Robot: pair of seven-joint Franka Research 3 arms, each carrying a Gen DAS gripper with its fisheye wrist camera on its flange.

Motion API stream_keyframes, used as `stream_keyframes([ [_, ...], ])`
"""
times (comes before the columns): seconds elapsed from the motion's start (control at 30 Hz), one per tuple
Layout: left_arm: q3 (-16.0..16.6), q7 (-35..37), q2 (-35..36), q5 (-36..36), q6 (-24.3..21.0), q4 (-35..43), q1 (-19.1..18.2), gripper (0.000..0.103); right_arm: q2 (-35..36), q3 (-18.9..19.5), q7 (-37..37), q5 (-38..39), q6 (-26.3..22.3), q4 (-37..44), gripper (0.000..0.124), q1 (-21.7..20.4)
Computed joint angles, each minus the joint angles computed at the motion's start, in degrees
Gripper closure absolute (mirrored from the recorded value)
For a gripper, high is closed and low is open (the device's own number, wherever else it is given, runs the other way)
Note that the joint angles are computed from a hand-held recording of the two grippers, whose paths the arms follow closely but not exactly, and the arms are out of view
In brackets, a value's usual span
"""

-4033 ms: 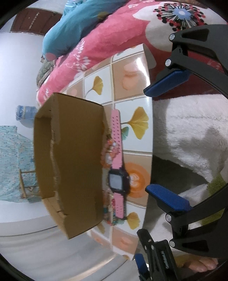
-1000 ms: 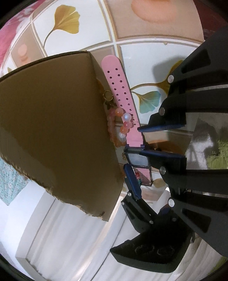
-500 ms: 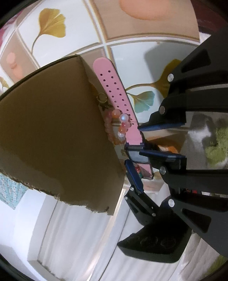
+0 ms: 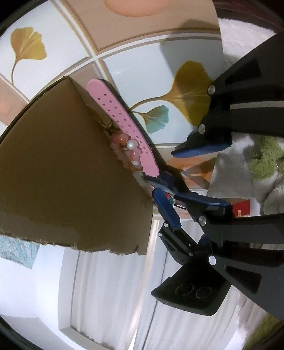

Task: Organize jewelry
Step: 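Close the left tool on the watch face while the right tool grips the pink strap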

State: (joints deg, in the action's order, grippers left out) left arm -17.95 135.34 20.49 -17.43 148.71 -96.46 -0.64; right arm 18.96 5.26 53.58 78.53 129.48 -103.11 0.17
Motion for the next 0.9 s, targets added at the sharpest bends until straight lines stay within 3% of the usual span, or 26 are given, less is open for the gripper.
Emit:
stream_keyframes([
  [0.2, -1.2, 0.9, 2.3, -5.5, -5.5, 3.9, 2.3, 0.078, 0.9, 0.3, 2.2, 1.5, -0.3, 1.1, 0.084, -0.3],
  [0.33, -0.9, 0.3, 3.0, -7.1, -6.6, 5.1, 2.6, 0.078, 1.4, 0.4, 4.1, 1.1, -0.4, 2.0, 0.084, -0.3],
  [0.53, -1.1, 2.4, 1.5, -9.0, -5.5, 3.0, 3.0, 0.077, 0.7, 0.6, 4.4, 0.5, 0.9, 1.2, 0.084, 0.1],
  [0.63, -1.2, 4.2, 0.1, -10.1, -4.1, 1.2, 3.0, 0.065, 1.1, 0.7, 5.4, -0.3, 1.8, 2.0, 0.084, 0.7],
  [0.9, 0.7, 3.3, -2.3, -8.6, -3.5, -1.9, 1.5, 0.061, 1.9, 1.3, 4.6, 1.7, 1.7, 2.5, 0.084, 0.1],
])
